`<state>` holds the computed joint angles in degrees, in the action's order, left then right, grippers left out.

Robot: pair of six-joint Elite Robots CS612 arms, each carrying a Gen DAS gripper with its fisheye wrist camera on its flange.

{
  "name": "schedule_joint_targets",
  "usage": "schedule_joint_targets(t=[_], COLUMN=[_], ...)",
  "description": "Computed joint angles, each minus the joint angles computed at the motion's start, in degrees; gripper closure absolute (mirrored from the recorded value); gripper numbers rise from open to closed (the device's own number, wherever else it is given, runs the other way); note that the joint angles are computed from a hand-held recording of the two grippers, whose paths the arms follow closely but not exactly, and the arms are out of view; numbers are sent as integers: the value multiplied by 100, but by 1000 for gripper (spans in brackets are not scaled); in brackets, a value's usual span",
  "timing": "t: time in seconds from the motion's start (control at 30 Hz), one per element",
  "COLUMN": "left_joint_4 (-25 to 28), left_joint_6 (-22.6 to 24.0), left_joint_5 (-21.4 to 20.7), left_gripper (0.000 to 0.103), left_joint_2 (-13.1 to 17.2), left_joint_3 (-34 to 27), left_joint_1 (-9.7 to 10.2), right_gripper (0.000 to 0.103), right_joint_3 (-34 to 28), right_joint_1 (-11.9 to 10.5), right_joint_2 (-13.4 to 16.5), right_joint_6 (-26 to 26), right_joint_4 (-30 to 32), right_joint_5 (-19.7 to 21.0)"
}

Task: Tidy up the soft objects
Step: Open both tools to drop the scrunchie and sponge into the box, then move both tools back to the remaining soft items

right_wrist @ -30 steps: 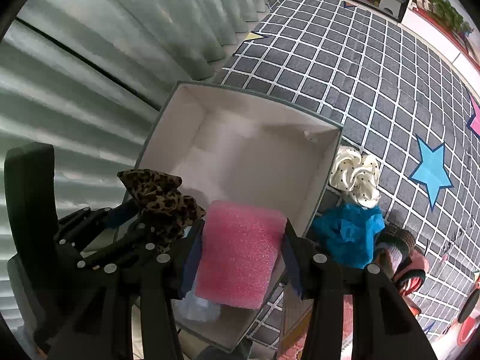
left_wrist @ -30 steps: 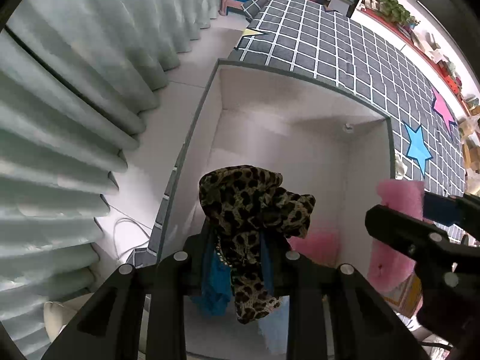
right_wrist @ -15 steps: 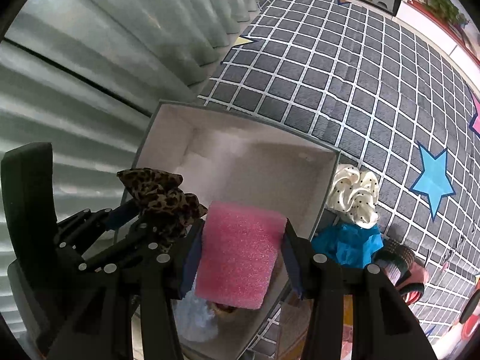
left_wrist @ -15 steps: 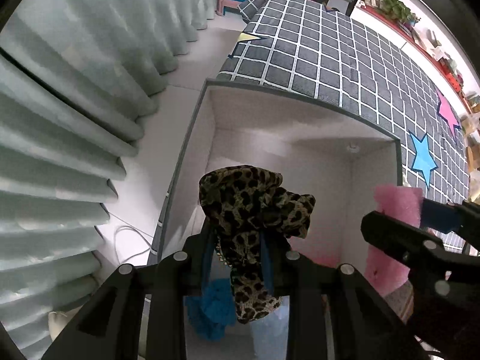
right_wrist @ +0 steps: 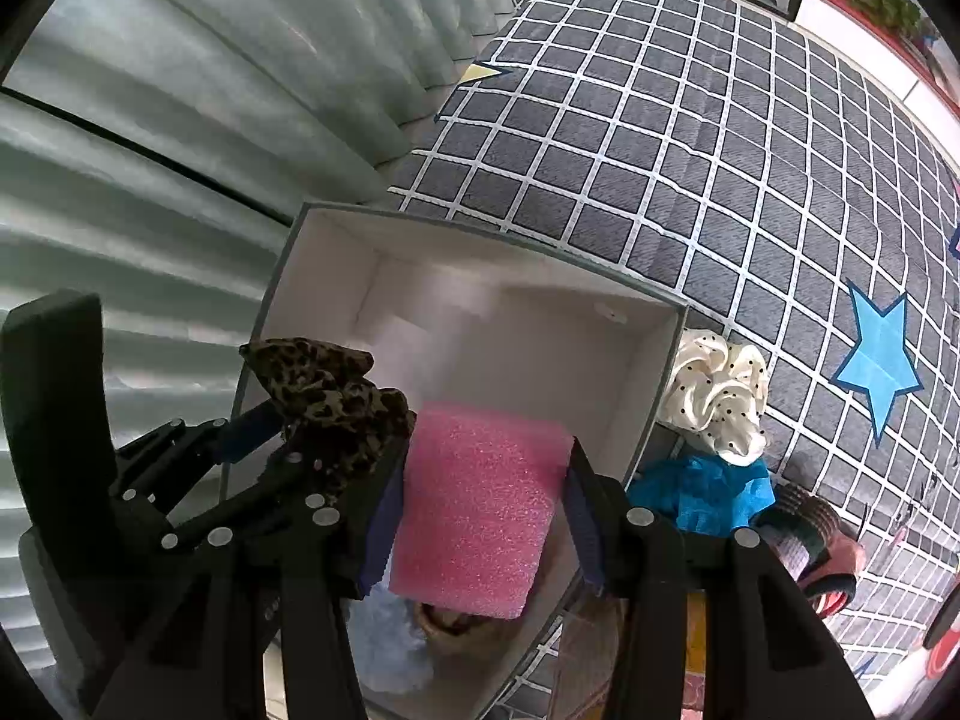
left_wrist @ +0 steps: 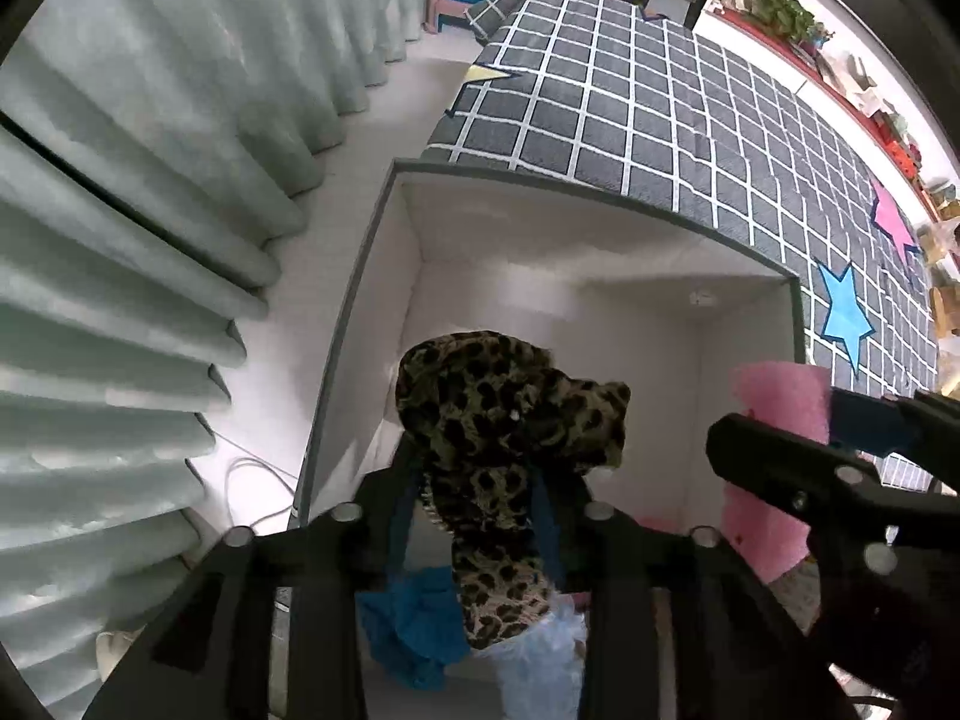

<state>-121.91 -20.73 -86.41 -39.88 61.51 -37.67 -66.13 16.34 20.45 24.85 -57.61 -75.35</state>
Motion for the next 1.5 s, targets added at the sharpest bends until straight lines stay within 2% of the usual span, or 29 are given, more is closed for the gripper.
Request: schedule_joint_targets(t=[0.03, 0.17, 0.27, 0.4, 0.43, 0.47, 0.5, 0.67, 0.77, 0.93, 1.07, 1.2, 1.37, 1.5], left_joint_4=[-23, -49, 47, -76, -85, -87, -116, -239, -312, -115, 294, 795, 1930, 2941], left_joint_6=[7, -74, -160, -254, -272, -285, -306, -201, -58, 323, 589, 884, 1170, 1281], left_joint_5=[2, 28, 0, -70, -54, -58, -85, -288, -489, -800, -1002, -948, -1013, -885], left_gripper=[54, 24, 23, 15, 15, 14, 14, 13, 13, 13, 13, 13, 13, 13], left_joint_2=[-6, -40, -44, -99, -116, -128, -146, -203, -210, -94, 91, 361, 1003, 1588], left_joint_3=[10, 47, 24, 118, 137, 148, 166, 148, 53, -356, -808, -1362, -2539, -3559], left_joint_1=[3, 14, 30, 43, 39, 39, 41, 25, -13, -142, -282, -437, -598, -710], right_gripper=[52, 50, 25, 22, 17, 3, 1, 1, 1, 1, 1, 1, 1, 1], right_joint_3=[-11, -60, -104, -152, -164, -197, -236, -557, -945, -1639, -2223, -2736, -3228, -3506], right_joint_1=[-2, -12, -21, -20, -23, -29, -38, -151, -294, -578, -820, -1021, -1184, -1279], right_joint_2=[7, 27, 48, 40, 35, 37, 44, 87, 193, 385, 609, 889, 1272, 1531], right_joint_6=[2, 35, 110, 164, 191, 231, 266, 461, 694, 1112, 1502, 1941, 2383, 2577], right_joint_4=[-3, 10, -11, -23, -16, -10, -20, 73, 200, 613, 1021, 1443, 1751, 1963], right_joint_5=[17, 106, 159, 103, 87, 71, 57, 33, 104, -66, -197, -156, 112, 345])
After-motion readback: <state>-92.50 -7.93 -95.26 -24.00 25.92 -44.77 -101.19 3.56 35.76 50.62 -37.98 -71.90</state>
